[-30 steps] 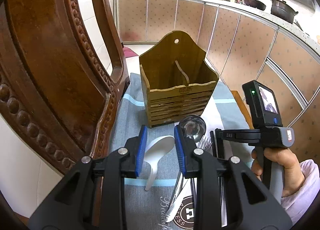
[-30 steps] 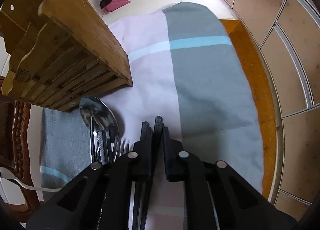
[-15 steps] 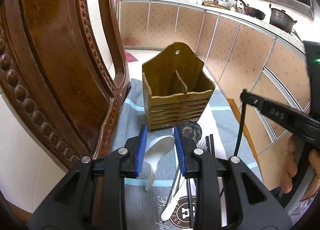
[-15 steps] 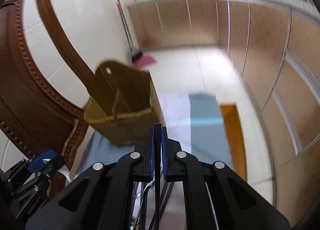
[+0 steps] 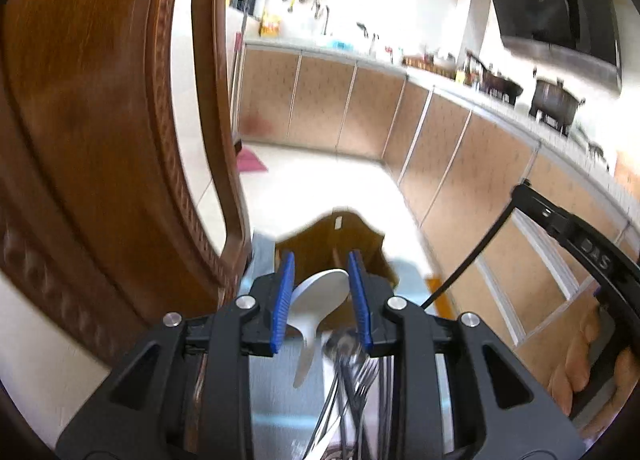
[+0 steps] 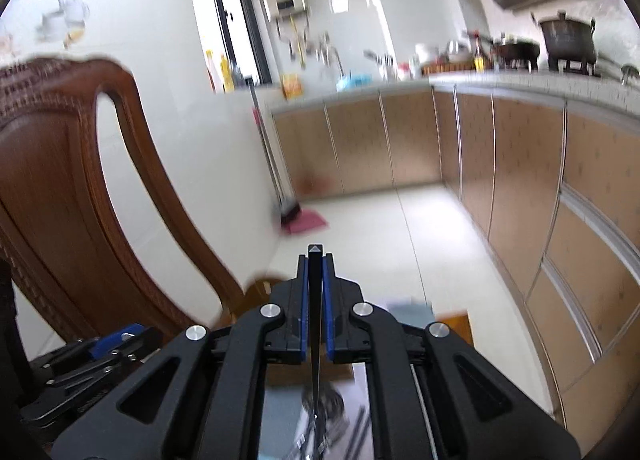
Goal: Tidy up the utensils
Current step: 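Carry spoon and chopsticks over the wooden holder and open both grippers to drop them in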
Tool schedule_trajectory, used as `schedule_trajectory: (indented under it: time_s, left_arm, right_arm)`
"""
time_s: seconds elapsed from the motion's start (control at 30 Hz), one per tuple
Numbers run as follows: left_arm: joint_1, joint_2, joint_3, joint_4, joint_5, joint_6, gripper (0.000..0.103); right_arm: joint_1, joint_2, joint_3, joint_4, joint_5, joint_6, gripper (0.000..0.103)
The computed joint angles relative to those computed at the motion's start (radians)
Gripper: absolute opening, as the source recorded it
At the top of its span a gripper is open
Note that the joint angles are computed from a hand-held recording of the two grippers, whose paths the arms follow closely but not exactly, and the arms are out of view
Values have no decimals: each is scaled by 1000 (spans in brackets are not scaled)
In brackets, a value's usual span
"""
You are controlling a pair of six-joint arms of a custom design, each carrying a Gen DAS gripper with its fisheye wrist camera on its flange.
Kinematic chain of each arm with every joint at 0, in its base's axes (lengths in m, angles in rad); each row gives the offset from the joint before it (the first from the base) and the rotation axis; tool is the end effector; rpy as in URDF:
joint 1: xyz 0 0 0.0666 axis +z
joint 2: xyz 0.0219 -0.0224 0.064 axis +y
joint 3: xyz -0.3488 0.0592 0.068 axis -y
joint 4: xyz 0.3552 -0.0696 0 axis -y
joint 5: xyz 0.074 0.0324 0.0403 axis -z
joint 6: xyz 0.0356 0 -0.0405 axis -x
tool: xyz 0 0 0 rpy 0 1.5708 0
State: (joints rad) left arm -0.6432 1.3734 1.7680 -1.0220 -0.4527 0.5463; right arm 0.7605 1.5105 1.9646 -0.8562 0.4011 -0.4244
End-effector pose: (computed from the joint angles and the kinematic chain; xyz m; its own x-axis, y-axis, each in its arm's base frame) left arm 0.3562 -0.2480 0.5601 -0.5344 -0.1833 -0.8251 -0.0253 0.9792 -0.2012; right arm 0.3621 0.3247 0.5967 -0.4125 0.1308 -0.9015 -0.2243 0.9446 0.2397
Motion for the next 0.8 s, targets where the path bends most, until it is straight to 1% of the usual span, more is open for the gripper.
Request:
schedule_trajectory:
  time_s: [0.07, 0.13, 0.23, 0.27, 0.33, 0.37, 0.4, 0.47, 0.53, 0.6, 0.7, 0.77, 0.8]
  left_arm:
    - [20, 18, 40, 7, 20, -1, 27]
    - [41, 47, 96, 19, 35, -8, 27]
    - [57, 94, 177, 41, 5, -39, 27]
    - [59, 116, 208, 43, -12, -53, 27]
    - [69, 158, 250, 52, -14, -79, 27]
    - [74, 178, 263, 53, -12, -89, 27]
    - [79, 191, 258, 70, -13, -100, 27]
    - [89, 205, 233, 117, 3, -130, 27]
    - [99, 212, 203, 146, 16, -136, 27]
    - [113, 208, 150, 198, 55, -130, 27]
    - [128, 220, 115, 225, 68, -113, 27]
    - [132, 243, 125, 218, 59, -113, 27]
    - [133, 248, 124, 221, 51, -119, 27]
  right_arm:
    - [0, 16, 50, 15, 21, 25, 8]
    - [-5, 32, 100, 8, 23, 43, 8]
    - [-20, 92, 215, -14, 21, 70, 8]
    - [-27, 107, 237, -12, 16, 78, 8]
    - [-40, 132, 262, 3, 5, 90, 8]
    - [-46, 141, 258, 22, 6, 98, 8]
    - [-49, 138, 224, 54, 6, 104, 8]
    - [-59, 146, 197, 80, -6, 110, 8]
    - [-61, 144, 155, 103, -21, 108, 8]
    - [-66, 142, 121, 118, -40, 102, 8]
    - [-65, 150, 88, 127, -49, 95, 8]
    - [-68, 146, 59, 138, -64, 83, 7]
    - [-72, 138, 30, 156, -76, 72, 7]
